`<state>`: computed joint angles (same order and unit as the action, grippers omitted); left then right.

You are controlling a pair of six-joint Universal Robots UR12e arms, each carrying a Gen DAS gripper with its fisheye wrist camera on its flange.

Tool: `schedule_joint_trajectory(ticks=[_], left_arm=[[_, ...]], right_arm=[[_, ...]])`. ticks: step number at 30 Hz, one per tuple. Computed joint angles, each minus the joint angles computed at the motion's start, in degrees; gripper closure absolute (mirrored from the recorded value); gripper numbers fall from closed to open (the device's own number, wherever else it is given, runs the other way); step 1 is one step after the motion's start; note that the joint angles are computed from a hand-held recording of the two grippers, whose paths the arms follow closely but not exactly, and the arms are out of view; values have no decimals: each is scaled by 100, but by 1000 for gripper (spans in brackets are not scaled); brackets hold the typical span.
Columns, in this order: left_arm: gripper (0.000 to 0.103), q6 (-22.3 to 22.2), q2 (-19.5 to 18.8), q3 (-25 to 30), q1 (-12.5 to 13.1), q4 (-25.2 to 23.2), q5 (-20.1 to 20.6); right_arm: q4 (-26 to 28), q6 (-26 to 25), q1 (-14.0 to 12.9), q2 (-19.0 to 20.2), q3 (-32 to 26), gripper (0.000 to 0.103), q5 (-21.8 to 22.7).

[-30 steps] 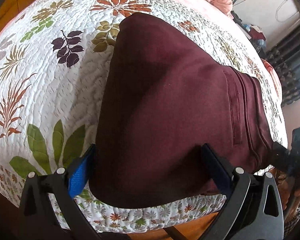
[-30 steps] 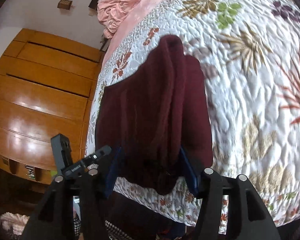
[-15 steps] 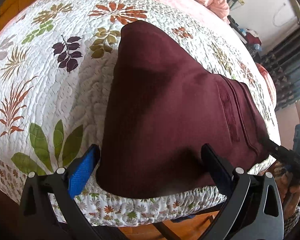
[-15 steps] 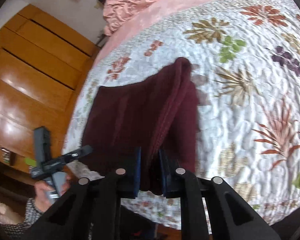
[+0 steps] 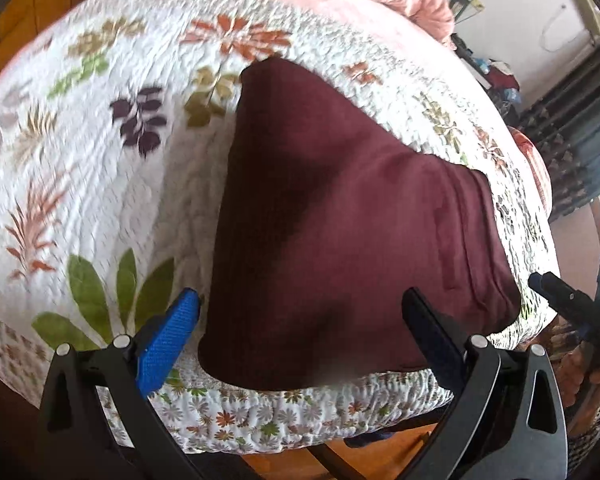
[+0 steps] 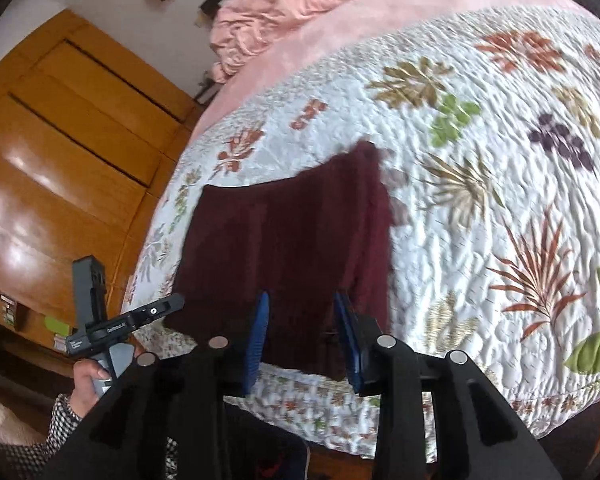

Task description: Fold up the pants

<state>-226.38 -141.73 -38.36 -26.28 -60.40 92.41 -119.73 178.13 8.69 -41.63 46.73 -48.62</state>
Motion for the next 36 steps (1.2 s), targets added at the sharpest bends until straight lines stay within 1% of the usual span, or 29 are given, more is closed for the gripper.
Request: schedule_joint_trajectory(ticks=[3,4,8,10,12,13,14,15,16,18,20,21,22,24,27,31,34,36], left_arm=[[3,211,-84,196,-41,-145,78],[3,269,-139,299,-59,-242,110],[3,488,-350,660,-108,-649,381],[3,557,-388,677,-103,-739,438],[2,448,-330,504,-81,-642,323],[2,277,-278,361,-59,-489,217],[2,160,-245,283,-46,-409,161],[2,142,-245,296,-52,-424,176],[3,173,-255,351,-70,-476,256],[3,292,-263,454,-132,-525,544],[3,428,-234,469,-174,-408,714],[3,466,-207,453,-203,-314,819],[3,489,-192,462,-219,-265,877],[3,517,-184,517,-252,-246,941],[3,565,-191,609,-306,-251,1135],[3,400,-309,887,-357,-522,1452],[3,204,-444,1154,-369,-854,1572],[3,141,-529,1289,-366,-985,1634]], right_arm=[[158,-203,64,17,-82,68,21],[236,-236,93,31,-114,68,-35],[495,-361,201,92,-164,69,-466],[504,-386,237,108,-152,75,-690],[411,-423,272,123,-123,75,-856],[371,-413,282,127,-111,75,-899],[354,-401,286,127,-107,75,-919],[367,-382,283,136,-124,75,-903],[394,-354,277,146,-146,75,-880],[421,-299,264,154,-182,73,-812],[413,-303,250,123,-174,66,-721],[365,-289,244,95,-145,60,-686],[294,-250,248,57,-107,58,-724],[194,-228,274,-11,-53,58,-930],[98,-372,311,-48,-62,56,-1091],[76,-516,349,53,-220,56,-1057],[281,-605,400,213,-448,55,-1235],[462,-646,402,314,-550,56,-1205]])
